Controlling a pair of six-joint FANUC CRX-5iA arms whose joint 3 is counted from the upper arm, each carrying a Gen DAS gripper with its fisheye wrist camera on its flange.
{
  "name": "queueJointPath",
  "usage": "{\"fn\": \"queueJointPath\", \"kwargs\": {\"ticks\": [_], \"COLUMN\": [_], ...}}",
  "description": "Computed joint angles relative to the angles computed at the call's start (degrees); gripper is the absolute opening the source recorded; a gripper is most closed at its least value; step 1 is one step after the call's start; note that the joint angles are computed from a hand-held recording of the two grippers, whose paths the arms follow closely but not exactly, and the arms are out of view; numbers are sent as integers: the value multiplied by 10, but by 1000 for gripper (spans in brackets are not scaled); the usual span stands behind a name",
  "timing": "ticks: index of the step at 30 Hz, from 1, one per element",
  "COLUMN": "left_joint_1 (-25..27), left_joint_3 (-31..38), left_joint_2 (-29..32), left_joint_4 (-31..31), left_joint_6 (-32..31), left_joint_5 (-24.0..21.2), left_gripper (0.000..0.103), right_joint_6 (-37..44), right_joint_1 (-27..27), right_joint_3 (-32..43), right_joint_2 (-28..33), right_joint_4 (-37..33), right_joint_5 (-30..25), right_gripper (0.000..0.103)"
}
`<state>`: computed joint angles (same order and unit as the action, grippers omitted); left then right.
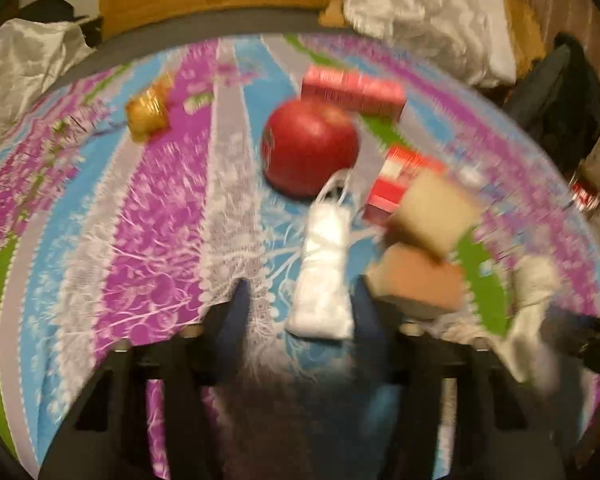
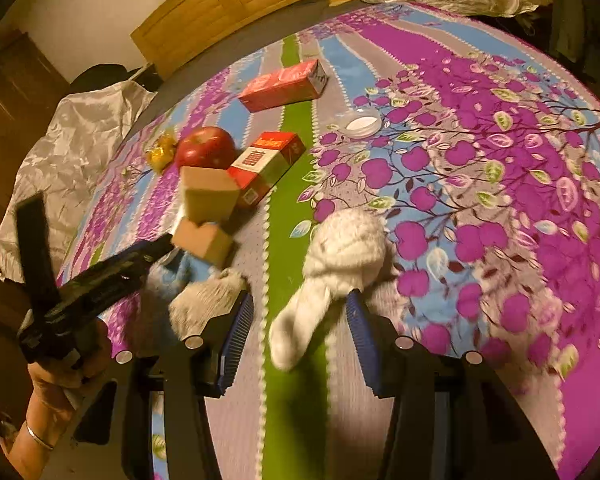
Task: Collect trash
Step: 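Grasp the white tissue packet with the left tool while the right tool grasps the white cloth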
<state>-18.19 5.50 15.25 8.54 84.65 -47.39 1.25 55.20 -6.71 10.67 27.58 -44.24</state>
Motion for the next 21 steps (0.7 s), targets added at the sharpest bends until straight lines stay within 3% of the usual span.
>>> {"fn": "queueJointPath", "kwargs": {"ticks": [2,4,5,15,21], "left_joint_1": [1,7,10,20,2], "left_joint_3": [-11,-23,-35,-121,-149], "left_joint_2": [-3,-10,-19,-123,-187], "left_joint_4": [0,17,21,-9,-83], "left_joint_6": [-4,-5,-1,70,134], "left_joint_5": [21,29,40,64,48], "left_gripper": [30,28,28,27,27], "right_joint_6": [0,14,26,-31,-61], "right_joint_1": [-8,-12,-14,7,40], "right_joint_3": [-5,1,6,-46,-80], "right_joint_2": [5,11,13,-31,-78], "right_joint_4": [1,-3,-14,32,71], "right_joint_5": [25,24,23,37,15], "right_gripper": [44,10,7,4,4]}}
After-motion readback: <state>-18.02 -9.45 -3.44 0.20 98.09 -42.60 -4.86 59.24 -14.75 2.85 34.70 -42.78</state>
